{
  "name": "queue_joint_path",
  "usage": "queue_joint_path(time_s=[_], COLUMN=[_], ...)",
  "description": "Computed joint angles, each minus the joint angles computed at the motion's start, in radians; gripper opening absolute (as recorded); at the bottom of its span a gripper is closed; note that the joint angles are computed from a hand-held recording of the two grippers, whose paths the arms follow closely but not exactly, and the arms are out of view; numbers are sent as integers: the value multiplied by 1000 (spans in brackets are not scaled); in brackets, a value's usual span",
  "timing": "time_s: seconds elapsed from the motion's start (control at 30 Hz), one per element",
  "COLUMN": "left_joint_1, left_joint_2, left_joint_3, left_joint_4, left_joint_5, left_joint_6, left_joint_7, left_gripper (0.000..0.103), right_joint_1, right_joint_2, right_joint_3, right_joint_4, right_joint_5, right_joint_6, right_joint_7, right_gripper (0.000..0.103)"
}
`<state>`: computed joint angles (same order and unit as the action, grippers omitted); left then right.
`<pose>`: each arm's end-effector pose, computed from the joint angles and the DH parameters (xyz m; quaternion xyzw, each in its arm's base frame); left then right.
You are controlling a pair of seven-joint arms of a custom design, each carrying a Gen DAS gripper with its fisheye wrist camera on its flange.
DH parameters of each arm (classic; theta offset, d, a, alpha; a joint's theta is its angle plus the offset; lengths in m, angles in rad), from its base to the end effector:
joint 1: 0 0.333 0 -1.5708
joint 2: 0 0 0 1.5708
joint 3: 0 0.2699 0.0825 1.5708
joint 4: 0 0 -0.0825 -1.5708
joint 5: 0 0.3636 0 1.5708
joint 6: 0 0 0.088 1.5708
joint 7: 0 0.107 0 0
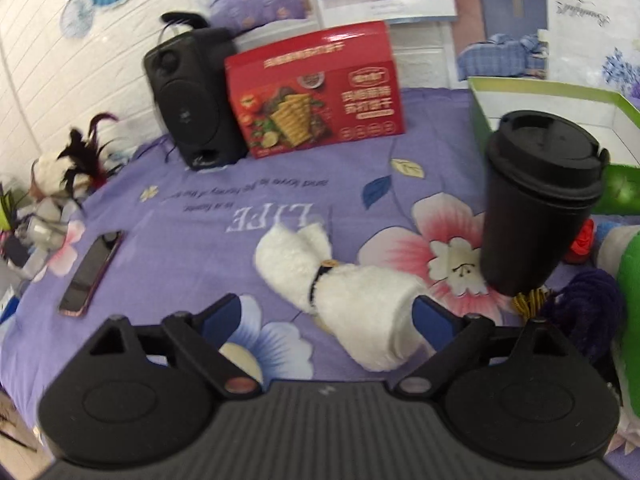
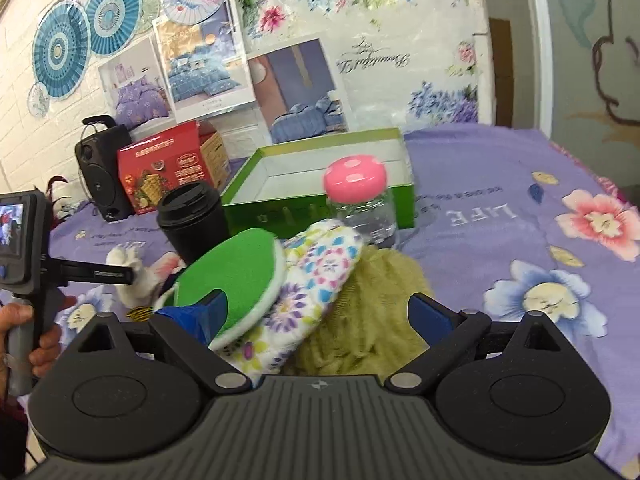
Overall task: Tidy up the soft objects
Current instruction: 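Move both grippers toward the green pot-holder pad on the pile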
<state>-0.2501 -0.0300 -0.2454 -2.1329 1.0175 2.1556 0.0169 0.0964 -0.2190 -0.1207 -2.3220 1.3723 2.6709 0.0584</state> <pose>0.4850 -0.2234 0.4060 -0.7777 0.4707 -0.1197 0.3992 0.4960 -0.0427 0.4358 -0.7180 0.4937 -0.2019 0.4471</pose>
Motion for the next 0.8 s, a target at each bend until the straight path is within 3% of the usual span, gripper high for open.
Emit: queue_joint_path(time_s=[0.13,0.4,0.6,0.8], left_joint_1=[0,-16,-30,-51], left_joint_2=[-81,-99,-72,-86], left_joint_3=[-11,-50,-56,-60], left_joint_4=[-81,-79,-41,-47], left_joint_5=[-27,-33,-43,-35], left_joint_6=[47,17,13,54], left_joint_7=[-40,-42,-18,9], left_gripper=[93,93,93,93], right_joint_1=[-14,-31,-28,-32], right_joint_2=[28,93,165,93], right_joint_3=[-1,15,42,35], right_joint_4=[9,-16,52,-19], right_joint_5=[-34,-184,-133,-105], right_joint_6=[42,106,66,100], right_joint_7=[12,74,63,-11], right_gripper=[84,84,84,84])
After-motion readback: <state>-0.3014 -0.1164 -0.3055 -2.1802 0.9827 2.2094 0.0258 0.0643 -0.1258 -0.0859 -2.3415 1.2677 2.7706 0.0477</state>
